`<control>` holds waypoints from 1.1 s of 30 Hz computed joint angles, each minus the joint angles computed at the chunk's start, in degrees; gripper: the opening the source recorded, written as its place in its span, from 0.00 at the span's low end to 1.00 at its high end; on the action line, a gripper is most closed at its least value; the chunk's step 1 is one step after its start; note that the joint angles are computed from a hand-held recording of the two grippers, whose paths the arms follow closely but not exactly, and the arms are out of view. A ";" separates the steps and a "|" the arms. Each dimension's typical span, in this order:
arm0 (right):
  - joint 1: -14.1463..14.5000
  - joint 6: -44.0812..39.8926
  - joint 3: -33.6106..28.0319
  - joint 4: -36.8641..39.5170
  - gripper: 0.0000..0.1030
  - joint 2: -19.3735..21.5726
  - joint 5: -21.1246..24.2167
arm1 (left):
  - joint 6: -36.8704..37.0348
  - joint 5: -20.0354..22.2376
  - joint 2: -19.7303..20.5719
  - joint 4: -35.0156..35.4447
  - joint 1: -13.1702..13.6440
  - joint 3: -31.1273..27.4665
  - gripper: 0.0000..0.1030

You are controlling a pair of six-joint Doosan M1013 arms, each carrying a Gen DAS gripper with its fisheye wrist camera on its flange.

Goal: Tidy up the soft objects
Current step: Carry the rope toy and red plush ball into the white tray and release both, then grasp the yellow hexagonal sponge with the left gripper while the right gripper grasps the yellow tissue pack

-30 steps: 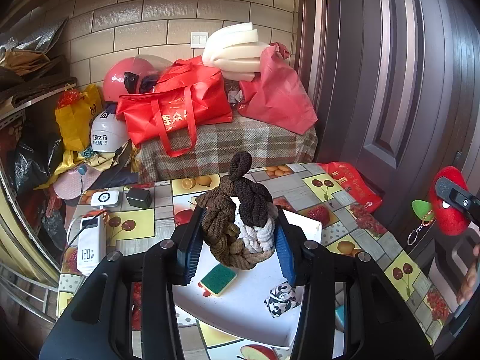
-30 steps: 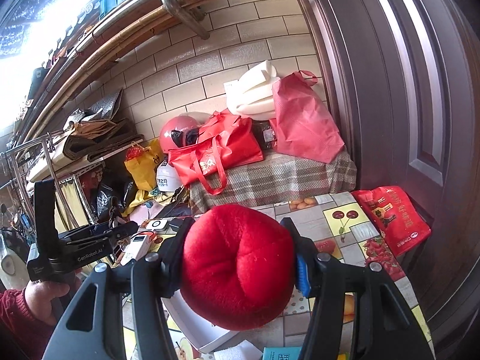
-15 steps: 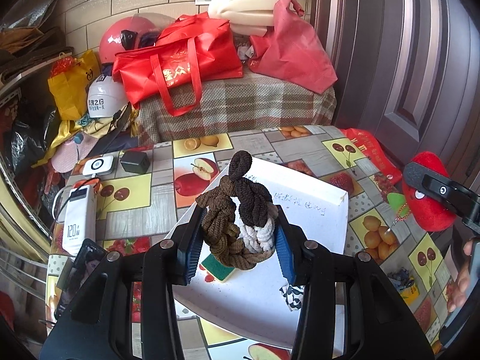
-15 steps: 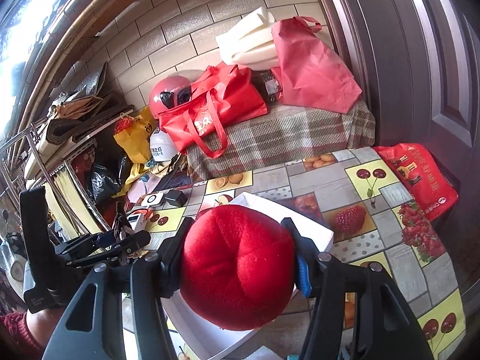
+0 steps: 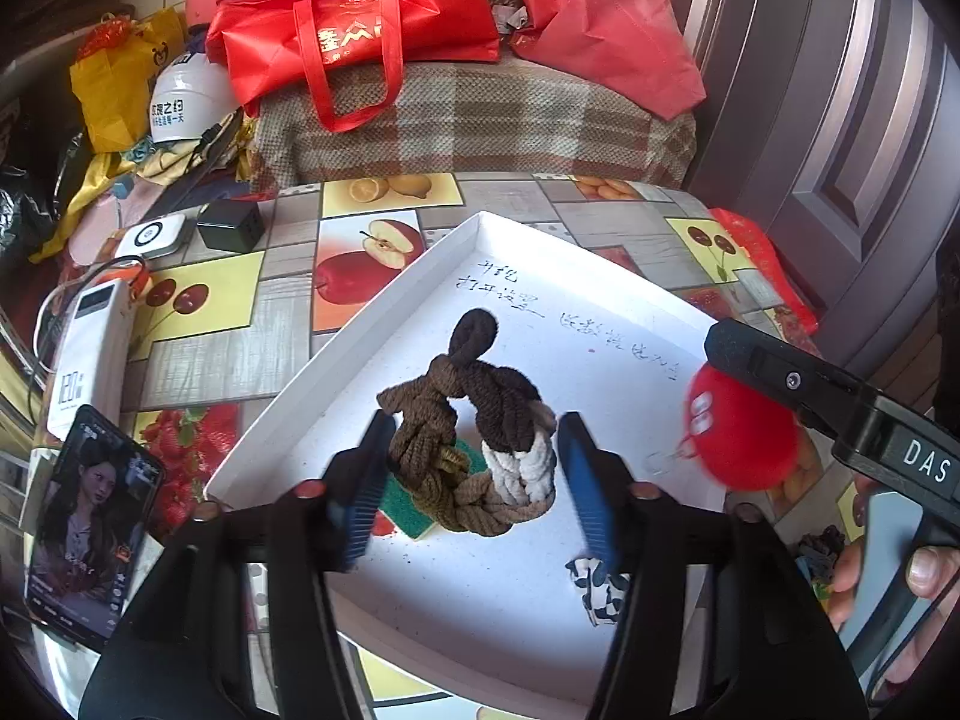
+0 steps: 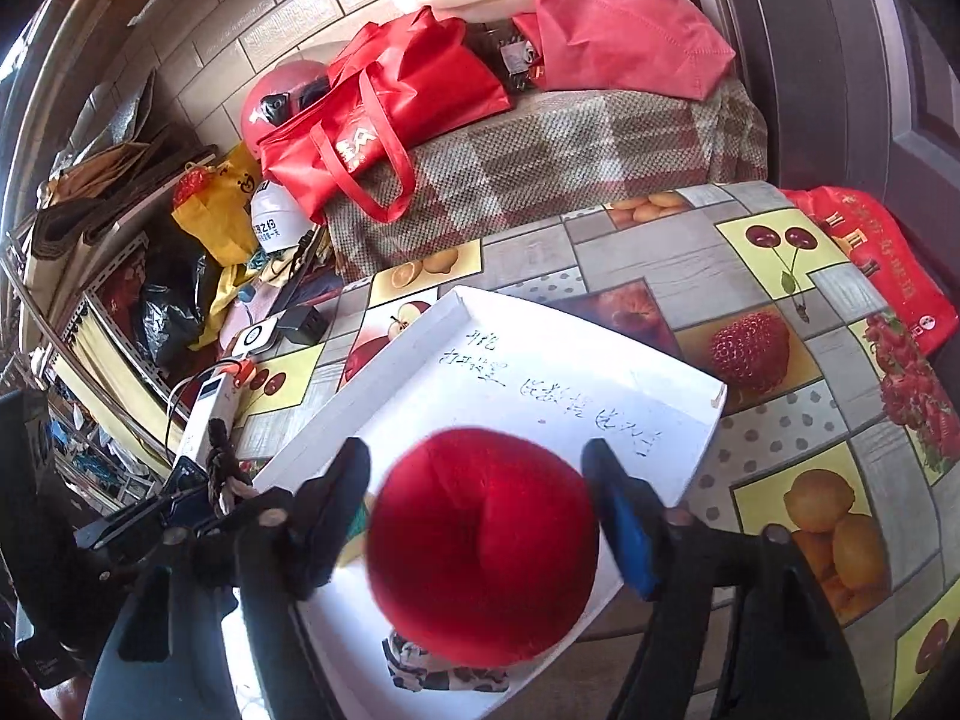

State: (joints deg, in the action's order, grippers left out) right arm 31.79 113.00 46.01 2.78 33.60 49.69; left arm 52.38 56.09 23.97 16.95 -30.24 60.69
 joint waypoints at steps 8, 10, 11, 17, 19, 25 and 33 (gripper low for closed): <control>0.68 3.37 2.77 -4.45 1.00 -1.79 -3.01 | -5.65 -2.09 -1.11 5.01 -0.35 1.91 1.00; 0.86 4.36 4.05 -5.39 1.00 -2.74 -3.91 | -6.49 -2.25 -1.62 5.66 -0.47 2.55 1.00; 0.95 4.78 4.80 -5.82 1.00 -3.30 -4.49 | -6.84 -2.35 -1.90 5.97 -0.53 2.87 1.00; 1.26 5.91 8.76 -8.12 1.00 -6.73 -7.68 | -10.86 -4.18 -4.24 8.59 -1.13 5.49 1.00; 1.59 7.94 10.40 -11.02 1.00 -8.33 -9.34 | -12.37 -4.75 -5.15 9.83 -1.40 6.34 1.00; 3.76 28.17 18.27 -37.13 1.00 -15.60 -18.72 | -19.40 -7.32 -9.28 20.61 -3.59 9.62 1.00; 3.65 45.14 25.40 -55.15 1.00 -23.20 -16.47 | -33.00 -7.51 -14.36 38.84 -8.19 12.84 1.00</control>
